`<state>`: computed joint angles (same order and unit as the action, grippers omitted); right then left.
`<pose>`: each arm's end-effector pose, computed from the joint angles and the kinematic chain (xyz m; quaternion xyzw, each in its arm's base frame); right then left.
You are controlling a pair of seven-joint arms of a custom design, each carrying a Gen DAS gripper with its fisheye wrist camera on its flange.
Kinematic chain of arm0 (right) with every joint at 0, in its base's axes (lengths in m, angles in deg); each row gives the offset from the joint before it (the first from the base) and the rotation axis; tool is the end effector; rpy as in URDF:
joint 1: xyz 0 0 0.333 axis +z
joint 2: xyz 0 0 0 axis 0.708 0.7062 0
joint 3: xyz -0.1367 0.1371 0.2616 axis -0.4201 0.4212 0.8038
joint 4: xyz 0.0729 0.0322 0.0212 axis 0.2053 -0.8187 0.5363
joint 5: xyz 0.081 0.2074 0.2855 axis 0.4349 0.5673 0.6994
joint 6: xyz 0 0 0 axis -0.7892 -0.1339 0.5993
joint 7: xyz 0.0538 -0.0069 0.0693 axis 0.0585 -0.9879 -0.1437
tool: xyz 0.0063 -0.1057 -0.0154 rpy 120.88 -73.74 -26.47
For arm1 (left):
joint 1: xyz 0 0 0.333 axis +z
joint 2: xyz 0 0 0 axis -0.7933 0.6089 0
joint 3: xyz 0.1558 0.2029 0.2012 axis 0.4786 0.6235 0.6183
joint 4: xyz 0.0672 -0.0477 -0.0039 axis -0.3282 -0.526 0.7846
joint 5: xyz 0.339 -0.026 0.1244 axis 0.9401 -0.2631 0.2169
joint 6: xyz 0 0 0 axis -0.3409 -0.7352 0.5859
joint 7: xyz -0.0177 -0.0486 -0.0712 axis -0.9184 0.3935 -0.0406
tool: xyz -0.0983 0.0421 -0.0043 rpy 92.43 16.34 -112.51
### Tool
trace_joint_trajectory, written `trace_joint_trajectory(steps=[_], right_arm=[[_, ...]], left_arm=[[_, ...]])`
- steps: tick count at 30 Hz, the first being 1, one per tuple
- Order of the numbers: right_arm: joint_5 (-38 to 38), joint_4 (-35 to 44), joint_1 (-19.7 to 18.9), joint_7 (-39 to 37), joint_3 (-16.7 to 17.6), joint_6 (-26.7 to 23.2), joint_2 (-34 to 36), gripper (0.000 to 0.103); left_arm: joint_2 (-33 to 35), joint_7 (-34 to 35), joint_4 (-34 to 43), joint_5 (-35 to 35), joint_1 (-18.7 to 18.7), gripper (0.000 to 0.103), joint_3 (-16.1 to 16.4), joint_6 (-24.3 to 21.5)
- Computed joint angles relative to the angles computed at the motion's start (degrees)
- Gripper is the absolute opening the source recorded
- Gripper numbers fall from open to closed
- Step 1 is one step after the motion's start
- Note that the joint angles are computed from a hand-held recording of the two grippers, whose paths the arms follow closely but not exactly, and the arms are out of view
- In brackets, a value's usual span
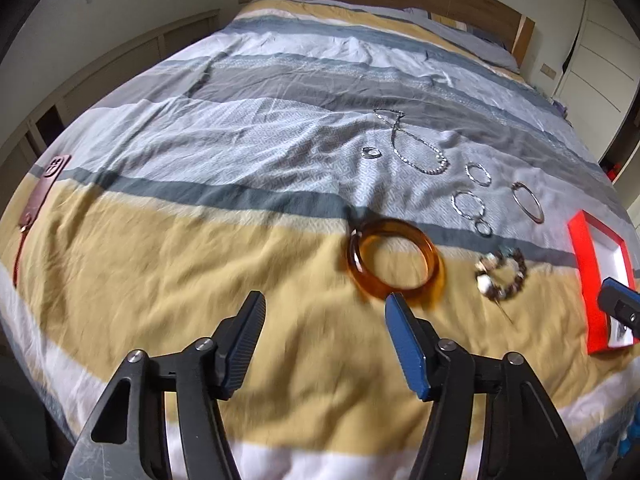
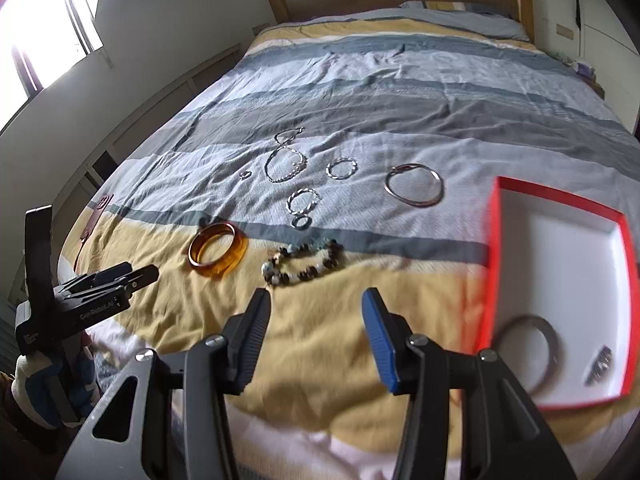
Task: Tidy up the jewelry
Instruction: 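Grasp the amber bangle with the left tool while the right tool grasps the beaded bracelet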
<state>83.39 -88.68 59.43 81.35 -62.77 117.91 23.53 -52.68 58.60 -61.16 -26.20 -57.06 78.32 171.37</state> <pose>0.4577 0.1210 0.4957 -0.6224 0.6995 -0.1396 0.3221 0.5325 -0.1142 0.4806 -0.6070 0.7401 -0.2463 0.1524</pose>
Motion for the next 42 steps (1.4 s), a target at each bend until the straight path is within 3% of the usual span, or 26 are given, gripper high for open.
trace_joint_trajectory(steps=[4, 7, 16, 21, 31, 34, 42], right_arm=[[5.72, 5.07, 2.26, -5.84, -2.15, -0.37, 6.60, 0.045], [8.21, 8.02, 1.37, -7.92, -1.41, -0.76, 10.57, 0.045], [5.33, 12.61, -1.46, -5.69, 0.61, -1.80, 18.43, 0.044], [-1.51, 11.88, -0.88, -0.49, 0.21, 0.18, 18.92, 0.042], [0.51, 9.71, -1.89, -2.10, 1.57, 1.02, 17.48, 0.009], [-0.03, 8.53, -1.63, -1.19, 1.38, 1.71, 16.53, 0.008], [-4.73, 3.07, -1.15, 3.33, 1.34, 4.59, 10.60, 0.008]], left_arm=[[5.55, -0.57, 5.55, 0.92, -0.13, 0.054, -0.41, -1.88], [9.09, -1.47, 8.66, 2.96, -0.27, 0.049, -0.70, -3.18], [14.95, -7.53, 13.03, 13.61, -2.54, 0.048, 0.36, -3.78], [15.19, -10.04, 12.14, 17.48, -3.36, 0.041, 0.69, -1.05], [13.60, -13.20, 8.85, 21.93, -3.99, 0.019, 0.95, 2.60], [12.54, -12.70, 7.52, 21.35, -3.47, 0.013, 0.59, 2.89], [7.65, -12.45, 2.85, 18.75, -2.40, 0.011, -0.02, 3.20]])
